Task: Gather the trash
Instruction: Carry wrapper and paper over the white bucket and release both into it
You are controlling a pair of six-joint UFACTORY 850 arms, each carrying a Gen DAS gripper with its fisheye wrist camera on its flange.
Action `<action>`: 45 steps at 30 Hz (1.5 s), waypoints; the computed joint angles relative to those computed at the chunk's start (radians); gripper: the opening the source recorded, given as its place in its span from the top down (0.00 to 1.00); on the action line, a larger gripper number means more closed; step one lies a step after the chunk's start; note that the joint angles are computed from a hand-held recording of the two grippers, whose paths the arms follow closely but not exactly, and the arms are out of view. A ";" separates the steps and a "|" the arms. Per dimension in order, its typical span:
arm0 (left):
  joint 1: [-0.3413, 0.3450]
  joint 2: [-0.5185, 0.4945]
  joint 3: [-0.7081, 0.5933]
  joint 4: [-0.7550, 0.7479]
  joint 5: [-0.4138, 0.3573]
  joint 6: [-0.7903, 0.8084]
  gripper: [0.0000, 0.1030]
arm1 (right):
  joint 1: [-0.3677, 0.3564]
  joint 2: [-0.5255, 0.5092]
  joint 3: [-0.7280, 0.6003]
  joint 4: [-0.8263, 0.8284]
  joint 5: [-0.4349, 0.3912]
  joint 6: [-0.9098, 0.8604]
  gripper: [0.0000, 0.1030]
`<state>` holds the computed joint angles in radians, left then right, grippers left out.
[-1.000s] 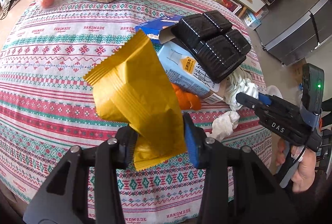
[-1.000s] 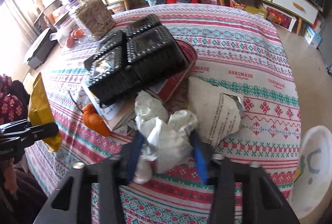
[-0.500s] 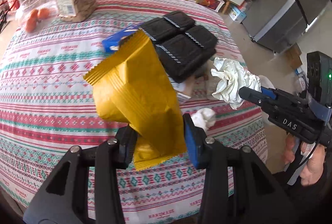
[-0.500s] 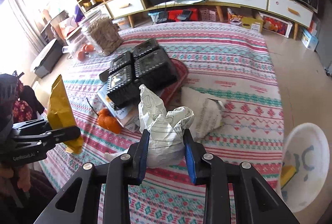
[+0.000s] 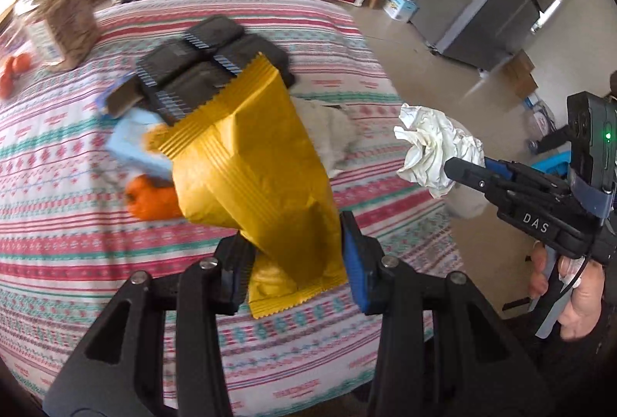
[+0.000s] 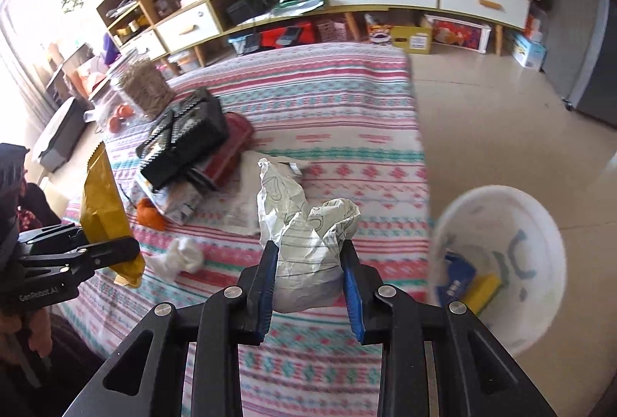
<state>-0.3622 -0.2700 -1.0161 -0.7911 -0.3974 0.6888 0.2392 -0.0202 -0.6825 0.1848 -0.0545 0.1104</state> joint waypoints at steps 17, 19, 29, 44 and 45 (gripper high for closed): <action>-0.213 -0.147 -0.171 0.079 -0.017 -0.019 0.57 | -0.271 0.154 0.152 -0.139 -0.057 0.090 0.69; -0.233 -0.173 -0.201 0.068 -0.017 -0.005 0.57 | -0.311 0.168 0.168 -0.023 -0.065 -0.035 0.69; -0.311 -0.274 -0.309 0.040 -0.006 0.026 0.57 | -0.450 0.225 0.223 0.175 -0.100 -0.287 0.69; -0.331 -0.301 -0.325 -0.049 0.088 0.103 0.18 | -0.456 0.219 0.220 -0.081 -0.110 -0.024 0.68; -0.330 -0.293 -0.316 -0.031 0.093 0.090 0.17 | -0.455 0.216 0.218 -0.090 -0.111 -0.013 0.68</action>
<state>-0.6924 -0.5627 -1.3325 -0.8223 -0.3040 0.7784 -0.2160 0.1955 -0.4648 0.0952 -0.1656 0.0978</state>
